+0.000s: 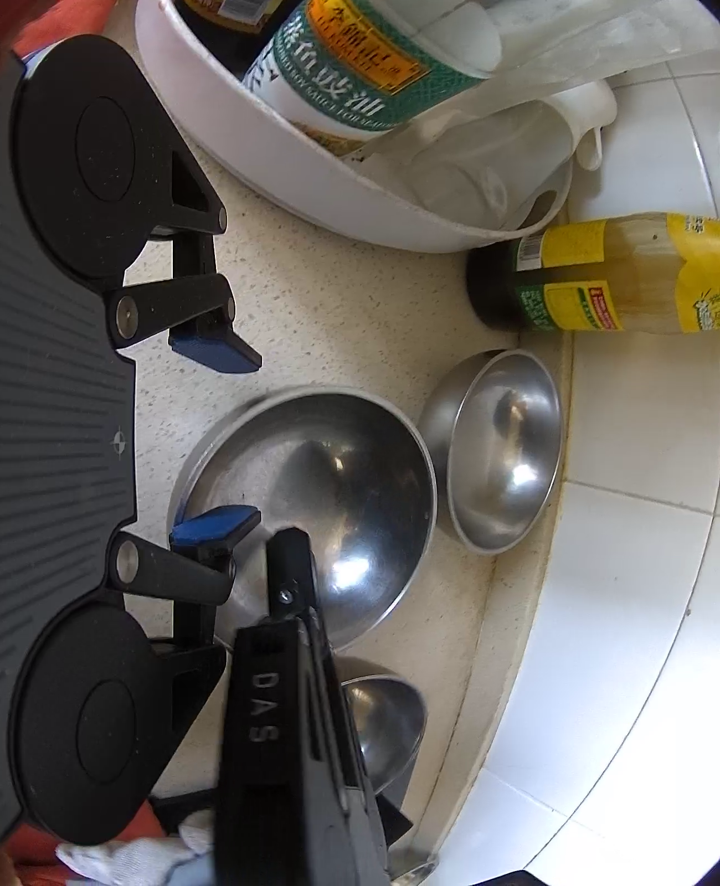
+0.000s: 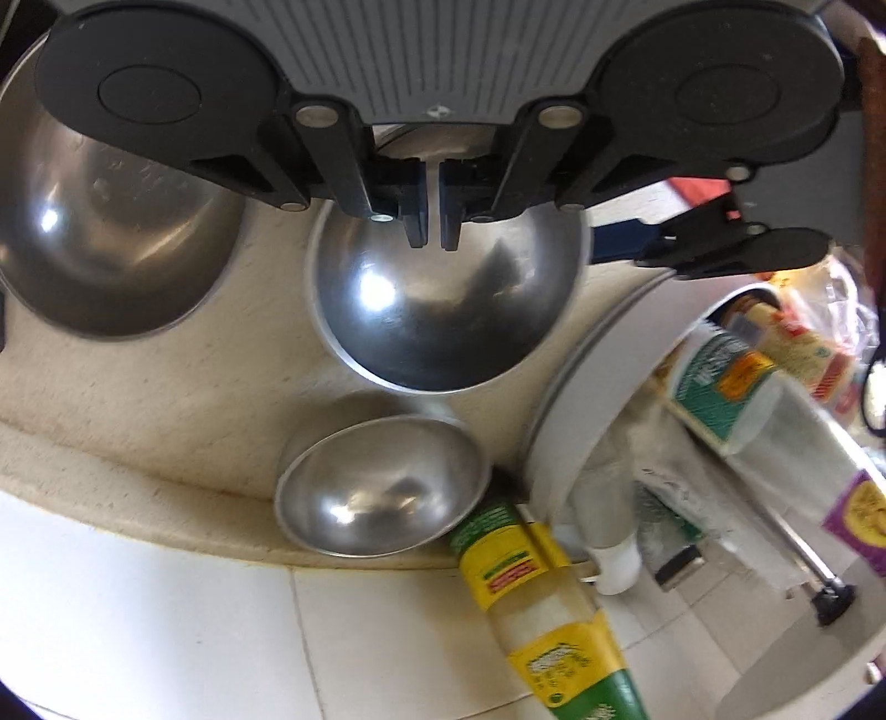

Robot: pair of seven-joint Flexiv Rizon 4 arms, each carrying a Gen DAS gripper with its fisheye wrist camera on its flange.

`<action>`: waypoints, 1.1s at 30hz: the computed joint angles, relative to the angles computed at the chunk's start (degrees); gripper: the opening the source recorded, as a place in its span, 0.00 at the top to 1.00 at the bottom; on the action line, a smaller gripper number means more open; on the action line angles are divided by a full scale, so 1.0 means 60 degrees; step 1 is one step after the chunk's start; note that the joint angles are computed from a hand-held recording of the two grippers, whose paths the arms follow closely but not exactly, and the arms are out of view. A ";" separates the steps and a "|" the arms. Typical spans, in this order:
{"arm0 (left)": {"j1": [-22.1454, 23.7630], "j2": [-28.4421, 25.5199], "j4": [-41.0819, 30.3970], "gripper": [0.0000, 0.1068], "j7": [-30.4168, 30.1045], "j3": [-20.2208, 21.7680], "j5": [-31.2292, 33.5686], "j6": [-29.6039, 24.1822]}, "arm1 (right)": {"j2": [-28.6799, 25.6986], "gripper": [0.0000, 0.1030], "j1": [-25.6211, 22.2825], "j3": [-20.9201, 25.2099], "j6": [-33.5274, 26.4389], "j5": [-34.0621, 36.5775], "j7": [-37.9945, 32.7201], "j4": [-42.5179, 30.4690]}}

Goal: Organize plates and bowls

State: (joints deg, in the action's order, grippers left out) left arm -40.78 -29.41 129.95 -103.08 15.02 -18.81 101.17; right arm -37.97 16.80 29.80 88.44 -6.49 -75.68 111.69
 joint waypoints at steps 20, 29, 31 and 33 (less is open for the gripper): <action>-0.0212 0.0383 0.0618 0.40 0.0406 -0.0074 -0.0760 0.0607 | 0.0320 0.90 -0.0224 -0.0254 0.0574 -0.0194 0.1368 0.0067; 0.0962 0.0298 0.0449 0.43 0.0534 -0.1082 -0.0479 0.0364 | -0.0404 0.86 -0.0951 0.0925 -0.0476 0.0433 0.0553 -0.0461; 0.1464 0.0300 0.0492 0.46 0.0480 -0.1558 -0.0203 0.0419 | -0.0413 0.85 -0.1119 0.1163 -0.0458 0.0656 0.0340 -0.0404; 0.1673 0.0298 0.0519 0.46 0.0412 -0.1756 -0.0035 0.0464 | -0.0777 0.83 -0.2005 0.2211 -0.0702 0.1118 -0.0063 -0.0589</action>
State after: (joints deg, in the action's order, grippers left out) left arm -30.74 -27.62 133.07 -100.61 4.49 -19.02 103.96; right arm -42.64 4.77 43.07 84.22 0.22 -76.06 108.15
